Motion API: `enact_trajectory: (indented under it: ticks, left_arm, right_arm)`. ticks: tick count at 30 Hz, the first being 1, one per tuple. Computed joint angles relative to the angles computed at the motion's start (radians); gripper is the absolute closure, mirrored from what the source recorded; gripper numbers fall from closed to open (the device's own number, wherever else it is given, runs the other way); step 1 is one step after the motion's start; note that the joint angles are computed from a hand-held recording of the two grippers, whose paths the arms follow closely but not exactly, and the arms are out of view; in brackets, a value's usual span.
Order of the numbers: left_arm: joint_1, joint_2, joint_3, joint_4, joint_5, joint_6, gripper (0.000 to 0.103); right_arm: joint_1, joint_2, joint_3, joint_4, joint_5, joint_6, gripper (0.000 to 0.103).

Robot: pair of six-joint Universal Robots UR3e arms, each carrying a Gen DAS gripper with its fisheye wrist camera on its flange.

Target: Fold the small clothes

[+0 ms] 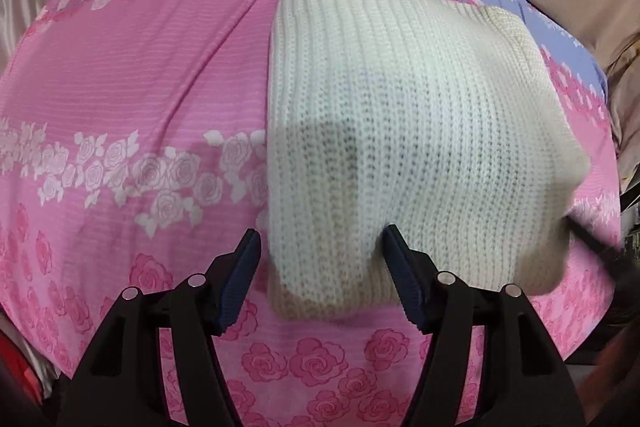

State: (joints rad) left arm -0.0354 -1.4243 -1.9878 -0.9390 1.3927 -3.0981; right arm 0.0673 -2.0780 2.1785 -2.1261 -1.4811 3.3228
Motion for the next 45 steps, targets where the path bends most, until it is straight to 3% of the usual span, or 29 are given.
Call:
enact_trajectory:
  ticks: [2, 10, 14, 22, 45]
  left_arm:
    - [-0.024, 0.012, 0.004, -0.012, 0.028, -0.02, 0.043]
    - [-0.074, 0.187, -0.069, -0.029, 0.105, -0.054, 0.036]
    - [-0.118, 0.241, -0.092, -0.036, 0.147, -0.077, 0.036]
    - [-0.233, 0.24, -0.111, 0.01, 0.255, -0.135, 0.036]
    - [-0.341, 0.246, -0.128, -0.006, 0.329, -0.189, 0.036]
  right_arm:
    - [0.034, 0.014, 0.082, -0.092, -0.056, 0.018, 0.093]
    - [0.048, -0.194, -0.024, 0.123, -0.104, 0.066, 0.083]
    - [0.087, -0.274, 0.006, 0.187, -0.125, 0.165, 0.081]
    - [0.367, -0.13, -0.039, 0.184, -0.314, 0.395, 0.067]
    - [0.532, -0.036, -0.088, 0.172, -0.412, 0.514, 0.061]
